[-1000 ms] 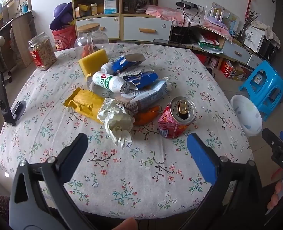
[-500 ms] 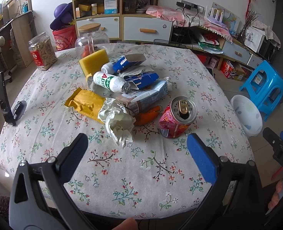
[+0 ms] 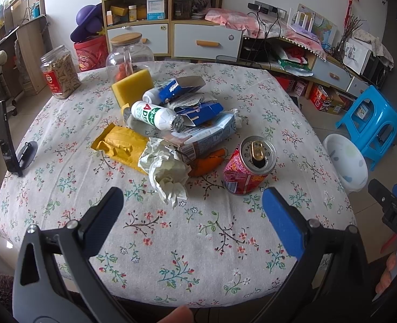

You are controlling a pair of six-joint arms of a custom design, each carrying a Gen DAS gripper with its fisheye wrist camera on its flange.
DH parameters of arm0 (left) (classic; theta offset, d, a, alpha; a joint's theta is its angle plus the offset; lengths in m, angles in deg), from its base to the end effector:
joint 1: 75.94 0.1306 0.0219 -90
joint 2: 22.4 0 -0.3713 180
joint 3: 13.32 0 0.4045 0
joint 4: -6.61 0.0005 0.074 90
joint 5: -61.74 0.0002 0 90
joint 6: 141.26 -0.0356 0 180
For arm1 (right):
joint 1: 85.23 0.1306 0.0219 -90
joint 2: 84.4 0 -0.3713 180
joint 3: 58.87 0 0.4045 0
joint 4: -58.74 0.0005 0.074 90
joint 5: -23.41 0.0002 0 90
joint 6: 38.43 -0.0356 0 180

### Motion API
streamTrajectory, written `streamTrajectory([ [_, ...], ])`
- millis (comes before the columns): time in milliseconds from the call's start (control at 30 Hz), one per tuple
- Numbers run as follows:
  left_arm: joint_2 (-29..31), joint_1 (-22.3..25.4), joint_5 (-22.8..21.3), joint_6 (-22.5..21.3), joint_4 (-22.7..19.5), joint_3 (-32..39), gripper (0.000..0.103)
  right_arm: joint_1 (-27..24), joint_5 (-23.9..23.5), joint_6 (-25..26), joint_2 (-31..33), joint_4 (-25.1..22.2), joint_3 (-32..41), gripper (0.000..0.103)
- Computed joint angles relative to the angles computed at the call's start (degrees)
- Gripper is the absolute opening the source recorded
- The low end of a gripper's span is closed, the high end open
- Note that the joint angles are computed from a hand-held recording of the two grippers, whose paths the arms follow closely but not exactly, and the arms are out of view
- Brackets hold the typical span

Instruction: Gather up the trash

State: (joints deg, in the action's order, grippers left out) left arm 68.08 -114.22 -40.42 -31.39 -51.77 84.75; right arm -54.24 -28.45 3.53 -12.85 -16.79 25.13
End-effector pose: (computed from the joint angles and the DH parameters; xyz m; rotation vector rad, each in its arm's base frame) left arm 0.3926 -0.3009 0.4709 0.2987 2.4214 -0.1950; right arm 0.3077 0.1586 0.4790 0.5421 2.3012 -0.2695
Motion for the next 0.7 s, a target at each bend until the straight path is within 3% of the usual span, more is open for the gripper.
streamTrajectory([
  [700, -0.2, 0.0, 0.2, 0.2, -0.4, 0.1, 0.102, 0.0, -0.1, 0.0, -0.1, 0.1, -0.1, 0.103],
])
